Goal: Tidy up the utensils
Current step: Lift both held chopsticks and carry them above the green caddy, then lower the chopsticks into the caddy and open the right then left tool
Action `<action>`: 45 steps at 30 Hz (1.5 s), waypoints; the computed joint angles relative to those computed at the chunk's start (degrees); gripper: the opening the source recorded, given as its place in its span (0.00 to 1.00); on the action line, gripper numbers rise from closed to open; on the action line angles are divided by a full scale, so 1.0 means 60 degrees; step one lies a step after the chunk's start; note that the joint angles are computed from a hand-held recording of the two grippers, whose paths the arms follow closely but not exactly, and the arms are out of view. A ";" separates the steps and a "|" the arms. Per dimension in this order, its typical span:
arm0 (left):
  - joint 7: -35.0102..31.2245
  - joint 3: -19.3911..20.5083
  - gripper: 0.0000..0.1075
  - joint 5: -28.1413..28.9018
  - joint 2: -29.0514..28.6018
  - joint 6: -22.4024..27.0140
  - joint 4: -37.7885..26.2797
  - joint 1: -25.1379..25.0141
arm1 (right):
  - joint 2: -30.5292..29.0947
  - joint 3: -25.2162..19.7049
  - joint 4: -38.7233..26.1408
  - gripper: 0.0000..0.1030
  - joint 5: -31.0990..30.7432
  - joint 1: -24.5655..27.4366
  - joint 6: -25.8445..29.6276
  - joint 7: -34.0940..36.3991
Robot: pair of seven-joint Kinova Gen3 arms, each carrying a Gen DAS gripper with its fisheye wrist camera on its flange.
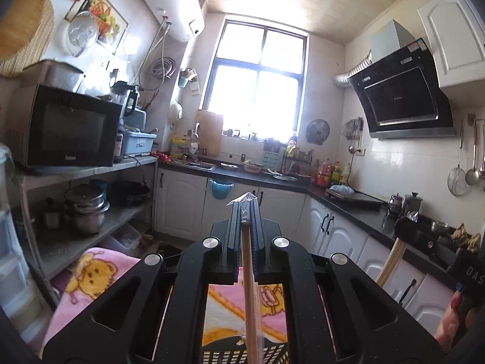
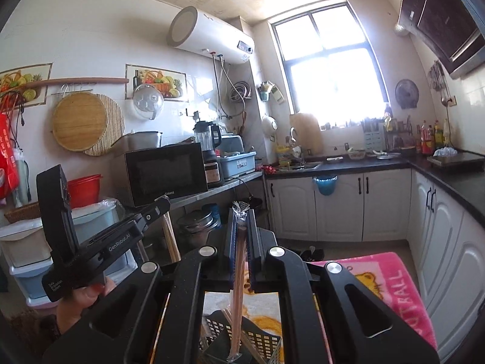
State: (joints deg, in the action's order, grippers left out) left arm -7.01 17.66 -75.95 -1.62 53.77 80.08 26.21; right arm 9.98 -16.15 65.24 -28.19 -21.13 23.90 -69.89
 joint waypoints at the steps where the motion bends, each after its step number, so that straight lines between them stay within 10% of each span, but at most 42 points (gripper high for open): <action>1: 0.0085 -0.0022 0.03 -0.0016 0.0021 -0.0060 0.0050 -0.0018 | 0.0044 0.0009 0.0058 0.06 0.0051 -0.0054 -0.0129 0.0000; 34: 0.2373 -0.0536 0.03 -0.1404 0.0340 -0.1209 0.2761 0.0304 | 0.0329 -0.1014 0.2669 0.07 0.1794 0.0375 -0.3000 -0.2228; 45: 0.1389 -0.0478 0.04 -0.0236 0.0168 -0.1483 0.2751 0.0181 | -0.0143 -0.1635 0.3446 0.31 0.1773 0.1231 -0.2853 -0.2472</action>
